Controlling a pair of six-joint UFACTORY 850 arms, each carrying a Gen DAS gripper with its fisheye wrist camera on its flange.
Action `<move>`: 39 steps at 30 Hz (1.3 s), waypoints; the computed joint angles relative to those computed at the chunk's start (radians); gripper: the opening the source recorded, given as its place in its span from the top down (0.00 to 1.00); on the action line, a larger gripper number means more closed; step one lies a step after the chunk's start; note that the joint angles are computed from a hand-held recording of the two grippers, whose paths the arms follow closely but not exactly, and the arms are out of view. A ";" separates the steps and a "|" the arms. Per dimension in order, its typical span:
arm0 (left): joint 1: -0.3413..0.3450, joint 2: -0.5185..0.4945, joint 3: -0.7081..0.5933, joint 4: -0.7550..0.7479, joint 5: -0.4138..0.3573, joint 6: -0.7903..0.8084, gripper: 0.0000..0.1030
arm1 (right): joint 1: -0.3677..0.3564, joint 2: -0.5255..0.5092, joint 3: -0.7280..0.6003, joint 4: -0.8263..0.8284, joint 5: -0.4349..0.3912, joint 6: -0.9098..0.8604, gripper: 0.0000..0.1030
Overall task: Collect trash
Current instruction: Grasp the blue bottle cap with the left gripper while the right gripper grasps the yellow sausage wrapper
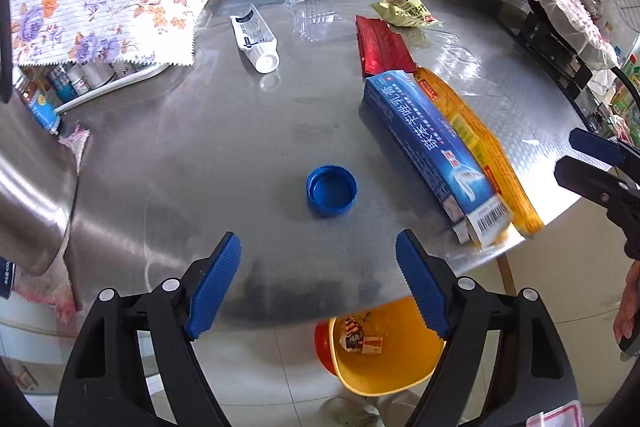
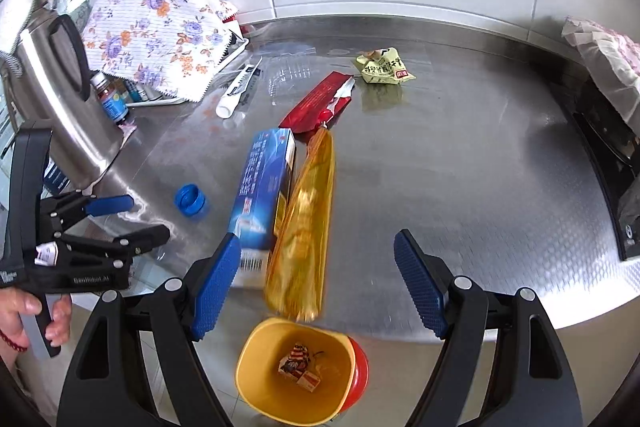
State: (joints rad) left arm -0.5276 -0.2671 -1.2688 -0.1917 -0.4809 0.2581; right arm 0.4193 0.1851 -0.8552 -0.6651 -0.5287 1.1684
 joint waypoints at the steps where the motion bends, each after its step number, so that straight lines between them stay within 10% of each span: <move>1: -0.002 -0.009 -0.008 0.005 0.001 -0.007 0.23 | -0.008 -0.019 -0.011 0.006 0.006 -0.013 0.23; 26: -0.021 -0.101 -0.078 0.105 0.040 -0.051 0.47 | -0.078 -0.202 -0.076 0.023 0.037 -0.130 0.33; 39: -0.023 -0.112 -0.095 0.145 0.035 -0.094 0.69 | -0.077 -0.174 -0.058 0.113 0.086 -0.193 0.79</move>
